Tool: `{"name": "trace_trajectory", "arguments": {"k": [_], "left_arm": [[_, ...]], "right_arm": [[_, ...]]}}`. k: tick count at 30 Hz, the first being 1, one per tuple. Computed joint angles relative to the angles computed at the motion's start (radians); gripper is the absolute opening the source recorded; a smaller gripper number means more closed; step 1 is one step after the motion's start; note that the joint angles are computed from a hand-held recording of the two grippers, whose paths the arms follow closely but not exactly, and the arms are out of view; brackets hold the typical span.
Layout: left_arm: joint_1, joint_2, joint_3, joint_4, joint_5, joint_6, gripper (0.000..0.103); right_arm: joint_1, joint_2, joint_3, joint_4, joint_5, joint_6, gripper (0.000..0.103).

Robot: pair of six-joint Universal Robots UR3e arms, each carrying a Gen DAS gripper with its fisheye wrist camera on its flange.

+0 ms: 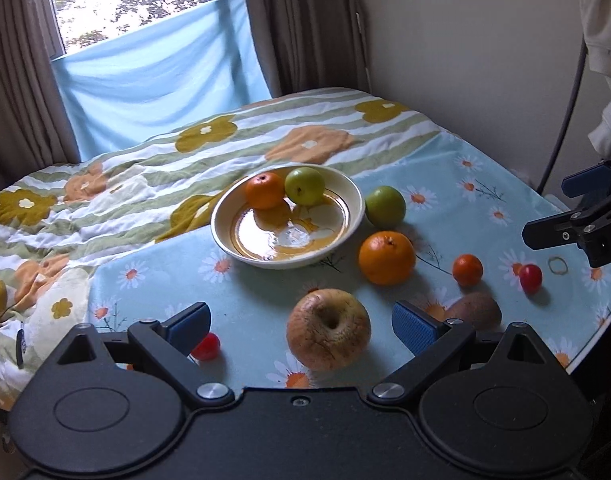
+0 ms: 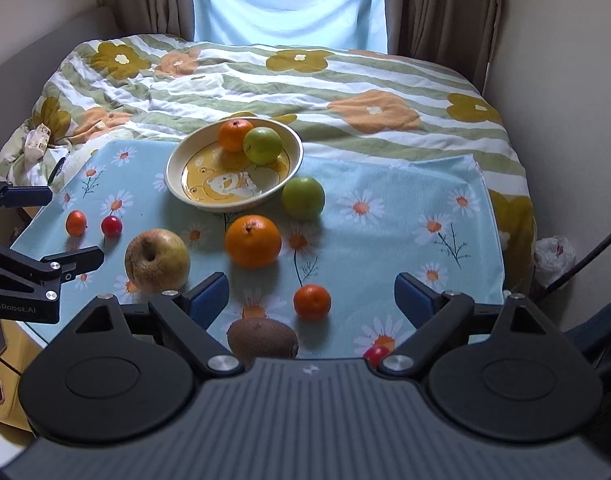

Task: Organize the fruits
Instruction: 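Withdraw both tools from the bowl toward the remaining fruits, then grasp the wrinkled apple with the left tool while the right tool grasps the kiwi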

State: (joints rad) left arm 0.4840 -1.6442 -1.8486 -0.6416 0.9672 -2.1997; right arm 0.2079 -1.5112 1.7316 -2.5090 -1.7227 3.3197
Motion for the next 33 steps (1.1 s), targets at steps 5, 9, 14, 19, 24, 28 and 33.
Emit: {"name": "trace_trajectory", "arguments": {"k": [5, 9, 14, 19, 24, 28, 33], "left_arm": [[-0.008, -0.059, -0.005, -0.014, -0.014, 0.113, 0.099], [-0.023, -0.12, 0.022, -0.021, -0.011, 0.162, 0.099], [-0.059, -0.204, 0.055, 0.02, 0.013, 0.193, 0.099], [-0.091, -0.283, 0.09, 0.067, 0.033, 0.193, 0.098], [-0.116, -0.353, 0.146, 0.077, 0.056, 0.174, 0.09], [-0.125, -0.383, 0.173, 0.071, 0.069, 0.173, 0.08], [-0.122, -0.389, 0.176, 0.073, 0.066, 0.17, 0.078]], "right_arm": [[0.045, 0.002, 0.109, -0.079, -0.032, 0.034, 0.103], [0.063, 0.031, 0.161, -0.139, -0.026, 0.065, 0.103], [0.09, 0.111, 0.176, -0.212, -0.034, 0.113, 0.103], [0.102, 0.191, 0.158, -0.26, -0.042, 0.133, 0.103], [0.1, 0.254, 0.128, -0.287, -0.042, 0.158, 0.103], [0.098, 0.292, 0.095, -0.288, -0.038, 0.178, 0.102], [0.106, 0.331, 0.056, -0.274, -0.054, 0.204, 0.102]]}}
